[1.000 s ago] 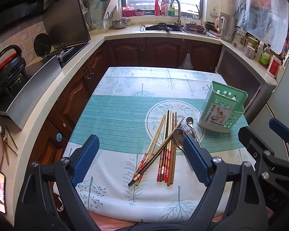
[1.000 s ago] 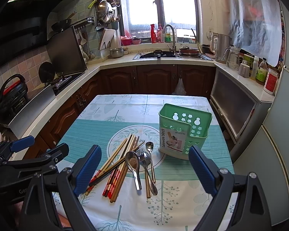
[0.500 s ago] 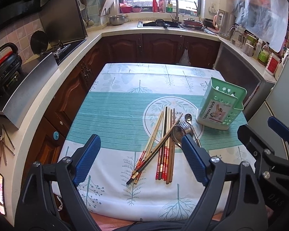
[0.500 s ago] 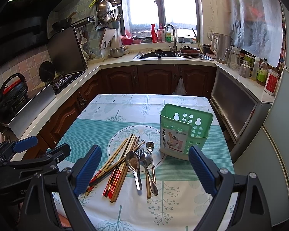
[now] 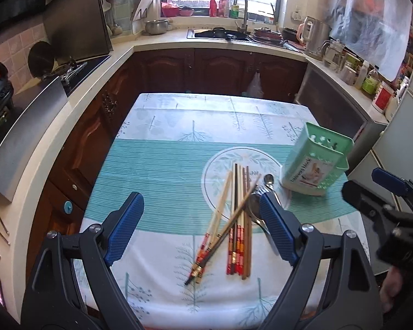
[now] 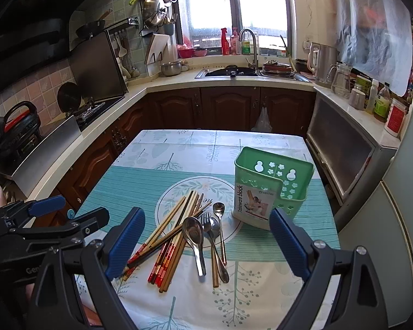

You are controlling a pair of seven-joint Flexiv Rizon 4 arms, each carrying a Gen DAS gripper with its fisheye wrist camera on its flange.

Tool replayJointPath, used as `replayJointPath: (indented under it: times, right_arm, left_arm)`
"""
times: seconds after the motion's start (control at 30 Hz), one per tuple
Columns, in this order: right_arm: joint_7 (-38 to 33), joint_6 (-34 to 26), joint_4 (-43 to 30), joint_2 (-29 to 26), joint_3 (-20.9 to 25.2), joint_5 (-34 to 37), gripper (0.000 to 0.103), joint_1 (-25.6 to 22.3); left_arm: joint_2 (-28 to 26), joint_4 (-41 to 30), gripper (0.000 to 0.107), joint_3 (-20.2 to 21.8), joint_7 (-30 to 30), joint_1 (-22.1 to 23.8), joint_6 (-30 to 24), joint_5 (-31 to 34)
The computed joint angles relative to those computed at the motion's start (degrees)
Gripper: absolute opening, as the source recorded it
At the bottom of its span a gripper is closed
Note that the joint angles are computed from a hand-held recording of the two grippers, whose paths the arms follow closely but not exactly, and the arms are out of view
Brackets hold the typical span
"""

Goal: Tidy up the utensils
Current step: 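Lower the left tool onto the pile and grasp one wooden chopstick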

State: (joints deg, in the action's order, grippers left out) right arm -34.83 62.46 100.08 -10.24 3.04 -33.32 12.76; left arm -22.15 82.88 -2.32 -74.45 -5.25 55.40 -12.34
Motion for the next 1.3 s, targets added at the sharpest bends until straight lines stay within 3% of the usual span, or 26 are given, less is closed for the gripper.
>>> replayJointPath:
  times: [0.13,0.33,0.47,0.57,0.77,0.87,1.03,1.13,1.3]
  right_arm:
    - [-9.2,-3.6,-6.5,-3.0,2.3,12.2,0.088,-1.4]
    - [-18.8,-10.5,-14.8,-7.4,3.5,24.0,0.073,-2.7]
    - [-22.8,-17.5,-20.6,-10.9,4.4,31.3,0.06,-3.9]
    - [-23.7,-20.4,-22.7,-12.8,4.3,33.6,0.059,-3.9]
    - [-24.2,-25.9,-26.2,-16.1,4.5,38.0,0.054,-4.8]
    - [-23.9,-27.0,-26.3,-16.7,4.4,39.2,0.054,-5.2]
    - [-23.7,-27.5,-25.3,-16.8,4.4,40.0,0.054,-5.4]
    - [-23.7,-27.3,-24.6,-16.8,4.7,40.9,0.054,-5.5]
    - [-23.9,-26.9,-23.6,-16.6,5.1,42.2,0.054,-5.6]
  left_arm:
    - [-4.1,-6.4,0.085,-1.7,2.7,2.9,-8.4,-4.3]
    - [-11.3,-15.9,0.085,-1.1,5.2,2.9,-17.6,-2.3]
    - [-14.2,-17.9,0.081,-1.3,7.5,2.7,-20.2,-1.3]
    - [-15.3,-17.8,0.07,-1.5,9.4,2.3,-21.1,-0.9]
    - [-17.0,-17.6,0.06,-2.5,14.3,2.1,-23.8,-1.7]
    - [-18.9,-20.2,0.043,-2.6,15.0,1.9,-27.5,-2.1]
    - [-22.7,-26.2,0.027,-2.7,15.0,1.6,-33.6,-2.6]
    - [-23.4,-27.3,0.026,-3.4,16.9,1.8,-35.4,-3.3]
    - [-25.2,-30.5,0.016,-3.2,19.4,0.5,-39.3,-2.3]
